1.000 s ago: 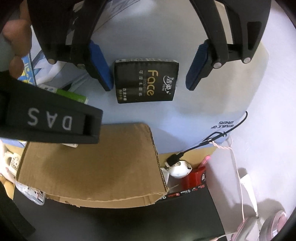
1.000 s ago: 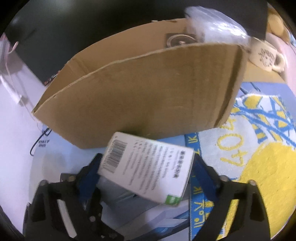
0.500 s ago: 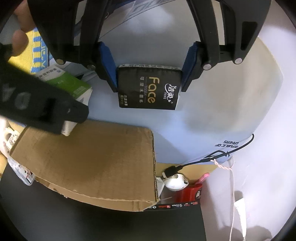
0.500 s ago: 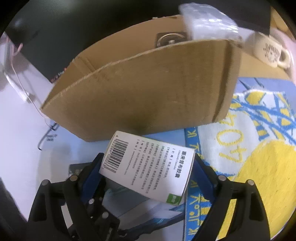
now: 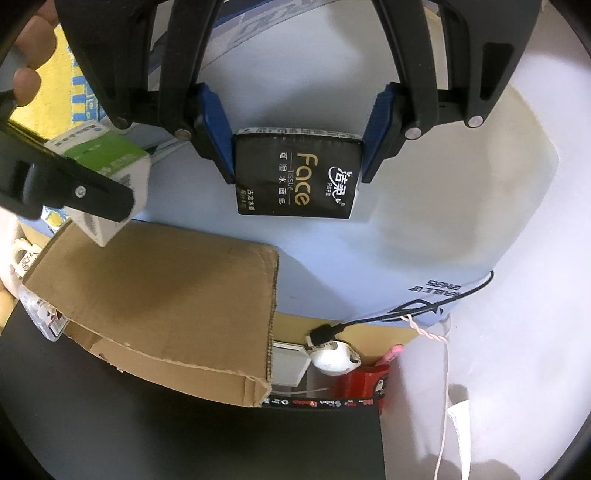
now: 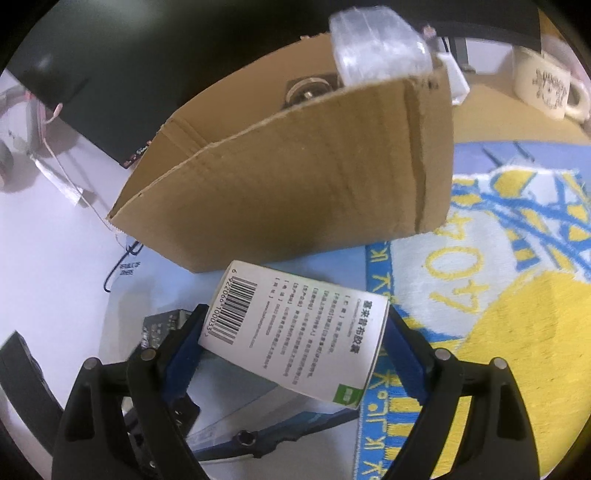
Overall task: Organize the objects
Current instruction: 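Lift the tissue pack and medicine box and carry both over the cardboard box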
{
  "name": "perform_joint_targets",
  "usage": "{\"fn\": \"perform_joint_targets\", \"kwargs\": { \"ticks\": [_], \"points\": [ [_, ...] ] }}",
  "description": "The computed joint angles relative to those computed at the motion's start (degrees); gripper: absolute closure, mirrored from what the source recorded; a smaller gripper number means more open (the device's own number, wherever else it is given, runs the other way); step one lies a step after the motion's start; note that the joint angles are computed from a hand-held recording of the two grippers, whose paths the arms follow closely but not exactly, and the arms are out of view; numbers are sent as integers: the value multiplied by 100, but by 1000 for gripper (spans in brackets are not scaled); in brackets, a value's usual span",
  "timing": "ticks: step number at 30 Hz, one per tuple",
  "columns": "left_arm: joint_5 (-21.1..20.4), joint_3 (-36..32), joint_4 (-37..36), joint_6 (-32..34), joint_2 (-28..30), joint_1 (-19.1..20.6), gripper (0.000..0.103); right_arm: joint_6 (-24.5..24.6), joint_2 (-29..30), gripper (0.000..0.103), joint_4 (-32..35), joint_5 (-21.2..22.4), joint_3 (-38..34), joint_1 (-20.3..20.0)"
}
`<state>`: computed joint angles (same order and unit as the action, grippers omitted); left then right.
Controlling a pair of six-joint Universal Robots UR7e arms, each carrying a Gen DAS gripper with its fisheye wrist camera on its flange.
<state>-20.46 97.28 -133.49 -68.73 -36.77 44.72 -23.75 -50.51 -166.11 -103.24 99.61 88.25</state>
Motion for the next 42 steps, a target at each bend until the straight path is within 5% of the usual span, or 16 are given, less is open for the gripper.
{"fn": "perform_joint_targets", "kwargs": {
  "ticks": [8, 14, 25, 31, 36, 42],
  "points": [
    [-21, 152, -311, 101, -90, 21, 40, -409, 88, 8, -172, -176, -131, 88],
    [-43, 323, -842, 452, -139, 11, 40, -243, -160, 8, 479, 270, -178, -49],
    [4, 541, -1690, 915, -182, -47, 40, -507, -246, 8, 198, 262, 101, 58],
    [229, 715, -1916, 861, -295, -158, 40, -689, -290, 8, -6, 223, 208, 94],
    [518, 603, -900, 315, -390, -249, 40, -699, -416, 9, -46, 483, 295, 91],
    [644, 702, -1748, 866, -342, -400, 40, -678, -602, 9, -277, 639, 421, 77]
  ]
}}
